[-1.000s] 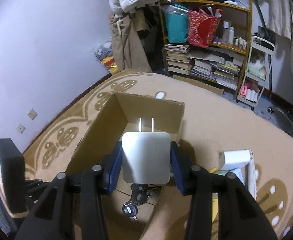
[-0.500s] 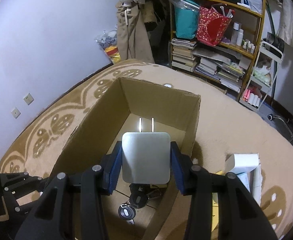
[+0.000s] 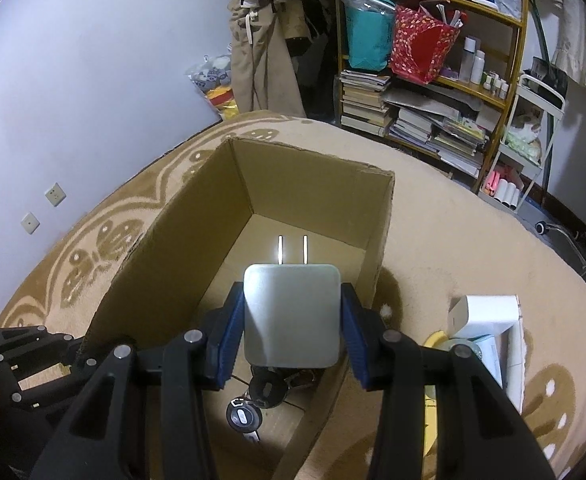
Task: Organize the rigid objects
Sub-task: 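Lower the white charger into the box and open the right tool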
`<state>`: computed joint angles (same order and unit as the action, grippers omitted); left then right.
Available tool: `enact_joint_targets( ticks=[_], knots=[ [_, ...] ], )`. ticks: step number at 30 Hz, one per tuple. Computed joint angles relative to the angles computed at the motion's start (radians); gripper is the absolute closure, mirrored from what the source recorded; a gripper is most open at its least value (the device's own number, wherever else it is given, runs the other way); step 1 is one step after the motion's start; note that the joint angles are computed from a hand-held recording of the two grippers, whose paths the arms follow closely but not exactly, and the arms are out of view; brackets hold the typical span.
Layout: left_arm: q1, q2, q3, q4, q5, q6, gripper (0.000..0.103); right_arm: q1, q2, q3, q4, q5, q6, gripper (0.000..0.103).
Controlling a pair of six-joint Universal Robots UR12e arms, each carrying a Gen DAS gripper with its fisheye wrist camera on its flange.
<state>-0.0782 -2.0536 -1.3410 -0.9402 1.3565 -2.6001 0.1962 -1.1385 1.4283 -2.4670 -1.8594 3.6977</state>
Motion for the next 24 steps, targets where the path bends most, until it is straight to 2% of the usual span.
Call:
enact_joint_targets(
  ticks=[5, 9, 11, 13, 15, 19, 24],
  knots=[
    [0.001, -0.001, 0.001, -0.002, -0.004, 0.004, 0.094, 0.000, -0.003, 0.004, -0.022, 0.004, -0.013, 0.054],
    [0.001, 0.004, -0.007, 0.016, -0.001, 0.012, 0.094, 0.004, -0.001, -0.005, -0.002, -0.003, -0.030, 0.053],
    [0.001, 0.006, -0.010, 0.022, -0.001, 0.017, 0.094, 0.005, -0.006, -0.003, -0.009, -0.005, -0.032, 0.043],
    [0.001, 0.007, -0.012, 0.024, -0.003, 0.017, 0.094, 0.008, -0.015, 0.009, -0.040, -0.011, -0.051, 0.024],
    [0.002, 0.007, -0.012, 0.023, -0.006, 0.015, 0.094, 0.013, -0.025, 0.020, -0.063, -0.028, -0.070, 0.018],
    [0.002, 0.008, -0.013, 0.024, -0.005, 0.015, 0.094, 0.012, -0.046, 0.038, -0.061, -0.039, -0.056, 0.016],
    [0.001, 0.010, -0.015, 0.027, -0.002, 0.014, 0.094, 0.013, -0.077, 0.074, -0.040, -0.094, -0.071, 0.015]
  ],
)
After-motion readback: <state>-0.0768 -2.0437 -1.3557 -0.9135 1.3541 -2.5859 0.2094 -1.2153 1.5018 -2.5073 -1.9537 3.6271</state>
